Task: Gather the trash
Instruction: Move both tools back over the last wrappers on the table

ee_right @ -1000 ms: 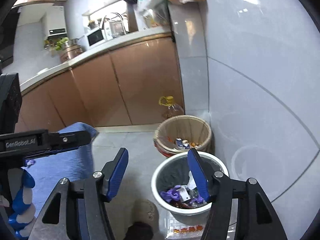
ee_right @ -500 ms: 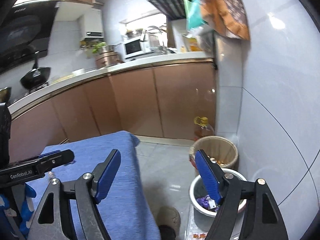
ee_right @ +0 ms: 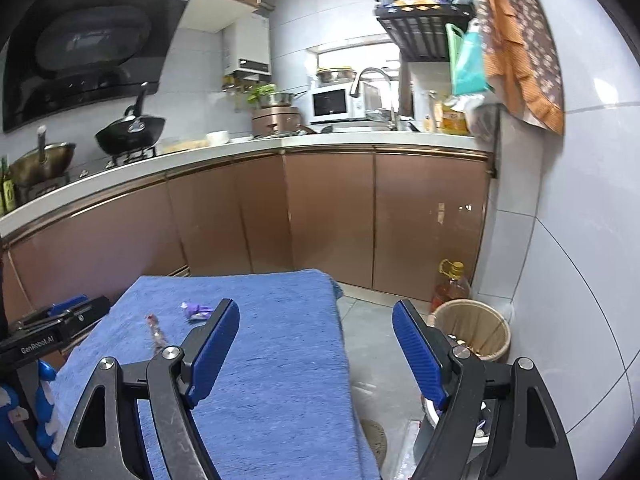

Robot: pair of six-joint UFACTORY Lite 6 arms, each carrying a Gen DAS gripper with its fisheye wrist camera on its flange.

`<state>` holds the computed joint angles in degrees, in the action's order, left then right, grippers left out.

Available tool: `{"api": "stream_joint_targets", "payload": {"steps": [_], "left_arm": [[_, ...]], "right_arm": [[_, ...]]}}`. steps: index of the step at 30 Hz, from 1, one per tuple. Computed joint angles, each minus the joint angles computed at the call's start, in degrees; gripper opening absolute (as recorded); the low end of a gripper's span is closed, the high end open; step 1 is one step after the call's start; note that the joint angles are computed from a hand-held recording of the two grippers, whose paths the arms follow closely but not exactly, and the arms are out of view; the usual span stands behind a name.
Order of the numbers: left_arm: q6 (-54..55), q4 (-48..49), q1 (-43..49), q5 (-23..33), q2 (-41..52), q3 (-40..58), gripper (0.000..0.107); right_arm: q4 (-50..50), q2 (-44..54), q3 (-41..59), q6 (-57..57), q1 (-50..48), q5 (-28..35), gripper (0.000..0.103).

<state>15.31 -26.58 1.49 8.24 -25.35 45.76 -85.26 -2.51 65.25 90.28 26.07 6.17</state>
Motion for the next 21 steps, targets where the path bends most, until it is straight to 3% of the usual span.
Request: {"api": "stream_joint_targets", "payload": {"steps": [4, 6, 12, 19, 21], "left_arm": [[16.2, -13.8, 5.7, 1.2, -5.1, -4.3, 0.069], [19.8, -16.2, 7.7, 1.1, -6.7, -6.0, 0.069], [37.4, -31.8, 13.7, 2.6, -6.4, -8.0, 0.069], [41.3, -35.9, 11.2, -1.9, -0.4, -6.6, 0.069], [46.3, -40.8, 10.5, -3.1, 1.4, -6.6, 0.069]], "right_arm": [[6.4, 1.7, 2.1, -6.8, 3.7, 2.1, 0.077], [8.3, 3.6, 3.8, -9.0, 5.4, 3.3, 0.078], [10.7, 8.3, 6.9, -11.4, 7.8, 3.7, 0.078], [12.8, 12.6, 8.5, -13.1, 7.3, 2.1, 0.078], [13.4, 14.0, 8.9, -13.3, 6.5, 1.5, 0.078]]}}
